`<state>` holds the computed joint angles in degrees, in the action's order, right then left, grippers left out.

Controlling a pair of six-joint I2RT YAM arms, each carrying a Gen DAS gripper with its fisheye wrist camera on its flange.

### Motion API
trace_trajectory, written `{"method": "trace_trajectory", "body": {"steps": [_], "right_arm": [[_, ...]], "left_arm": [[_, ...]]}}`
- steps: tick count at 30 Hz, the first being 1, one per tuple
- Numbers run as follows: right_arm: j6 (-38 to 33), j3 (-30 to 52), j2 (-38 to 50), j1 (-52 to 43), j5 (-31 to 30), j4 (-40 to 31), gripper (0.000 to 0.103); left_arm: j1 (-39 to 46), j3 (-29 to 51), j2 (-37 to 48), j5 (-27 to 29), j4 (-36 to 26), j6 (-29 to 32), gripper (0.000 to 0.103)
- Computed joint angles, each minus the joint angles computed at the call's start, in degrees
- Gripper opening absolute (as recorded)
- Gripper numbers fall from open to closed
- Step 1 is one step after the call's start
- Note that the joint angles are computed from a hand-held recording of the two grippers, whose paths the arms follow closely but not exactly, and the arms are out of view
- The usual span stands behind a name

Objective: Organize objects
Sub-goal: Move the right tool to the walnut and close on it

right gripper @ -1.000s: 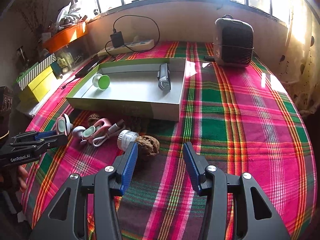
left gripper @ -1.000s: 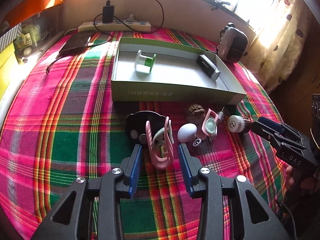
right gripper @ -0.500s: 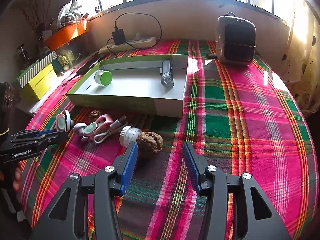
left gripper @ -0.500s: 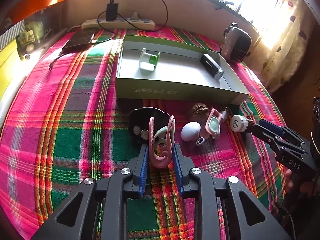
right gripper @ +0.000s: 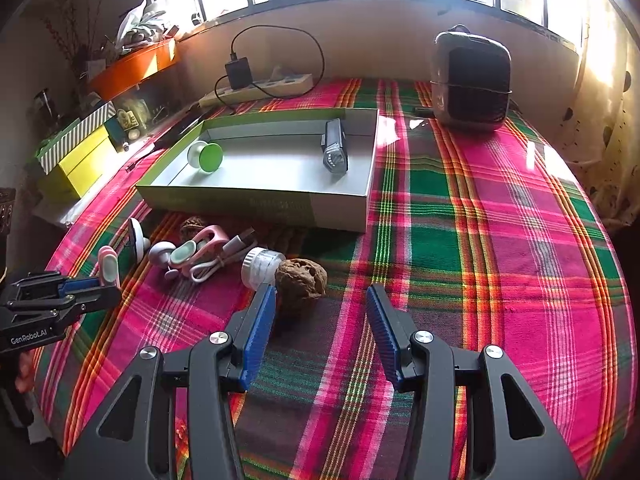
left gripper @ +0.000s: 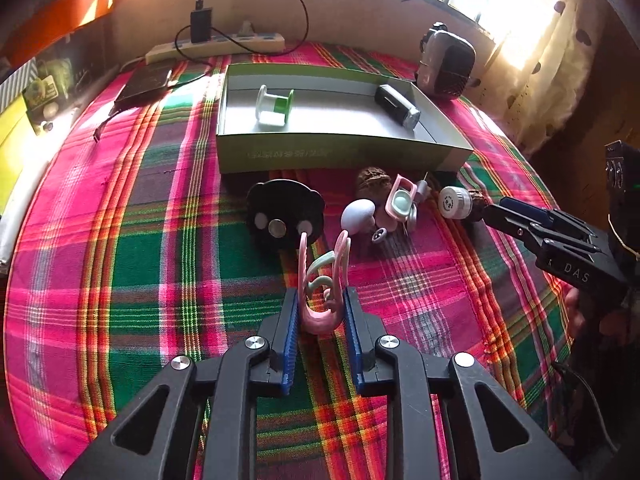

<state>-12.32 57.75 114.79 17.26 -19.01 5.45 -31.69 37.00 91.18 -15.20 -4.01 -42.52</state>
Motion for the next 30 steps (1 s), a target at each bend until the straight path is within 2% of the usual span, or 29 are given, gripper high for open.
{"method": "trace_trajectory", "body": {"steps": [9,17,24,30], "right_arm": [[-0.63,1.07,0.87,0.36,0.67,-0.47,0.049],[-1.65,3.66,3.01,1.36,1.68,-1.87,0.049],[-3.25,5.83,4.88,2.47,2.74,-3.2,0.049],[-3.68,7.1,5.9,3.01,3.95,-3.5,0.049]], "left_arm": [[-0.56,2.06,1.06,-0.04,-3.43,0.44,0.02],[-0.22,2.52,2.16,0.32,-2.53,0.87,0.02],[0.35,3.76,3.29,0.2,-2.55,2.52,0.025],[1.03,4.64,4.27,-0.14,-2.21,3.22,0.026]]}}
